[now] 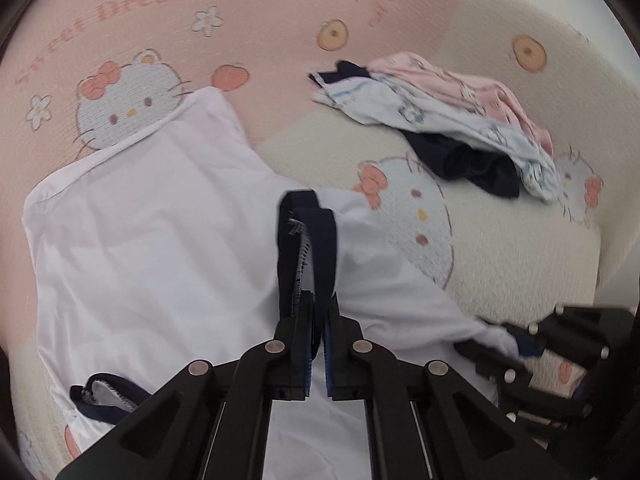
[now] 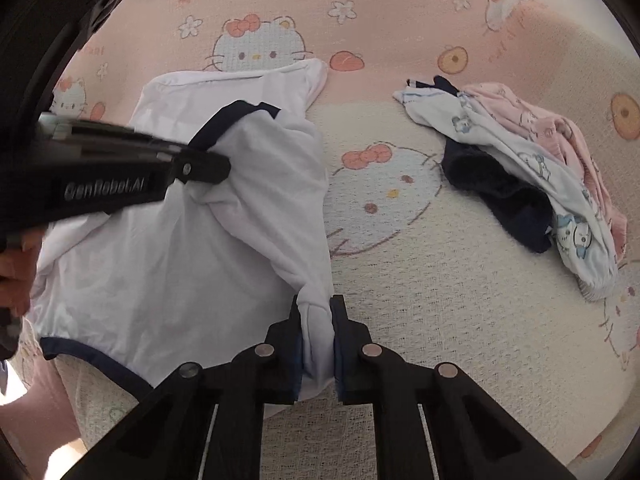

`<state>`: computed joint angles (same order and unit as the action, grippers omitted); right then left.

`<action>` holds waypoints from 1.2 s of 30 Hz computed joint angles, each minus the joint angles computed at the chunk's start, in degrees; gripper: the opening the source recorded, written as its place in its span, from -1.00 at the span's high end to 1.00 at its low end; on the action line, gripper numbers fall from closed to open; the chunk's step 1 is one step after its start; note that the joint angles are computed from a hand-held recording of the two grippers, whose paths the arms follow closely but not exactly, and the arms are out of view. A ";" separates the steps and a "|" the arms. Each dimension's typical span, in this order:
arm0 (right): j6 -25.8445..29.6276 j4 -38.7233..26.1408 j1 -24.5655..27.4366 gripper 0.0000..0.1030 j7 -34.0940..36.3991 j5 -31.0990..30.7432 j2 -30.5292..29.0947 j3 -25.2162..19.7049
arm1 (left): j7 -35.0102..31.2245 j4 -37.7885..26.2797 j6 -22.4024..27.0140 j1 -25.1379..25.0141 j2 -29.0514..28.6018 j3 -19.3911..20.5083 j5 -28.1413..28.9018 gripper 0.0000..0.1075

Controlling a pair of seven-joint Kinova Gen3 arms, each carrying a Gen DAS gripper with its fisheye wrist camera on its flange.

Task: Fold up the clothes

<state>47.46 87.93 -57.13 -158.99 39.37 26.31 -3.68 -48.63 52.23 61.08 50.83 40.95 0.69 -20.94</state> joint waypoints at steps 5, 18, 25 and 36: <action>11.65 -5.17 -12.66 0.83 8.61 7.35 5.31 7.88 | 0.72 2.39 -1.67 -0.94 -1.69 0.29 0.69 0.94; 25.88 -8.92 -13.84 0.87 15.25 16.29 11.15 1.22 | 5.25 12.13 -7.35 -4.89 -6.86 2.29 4.99 0.94; 24.79 -6.92 -14.26 0.74 14.35 17.99 10.71 1.16 | 6.46 19.03 -15.47 -8.83 -10.87 4.63 9.28 0.94; 15.53 -2.78 -8.83 -0.23 5.06 13.20 3.07 -1.51 | 4.04 17.06 -12.40 -14.31 -9.59 7.97 20.48 0.62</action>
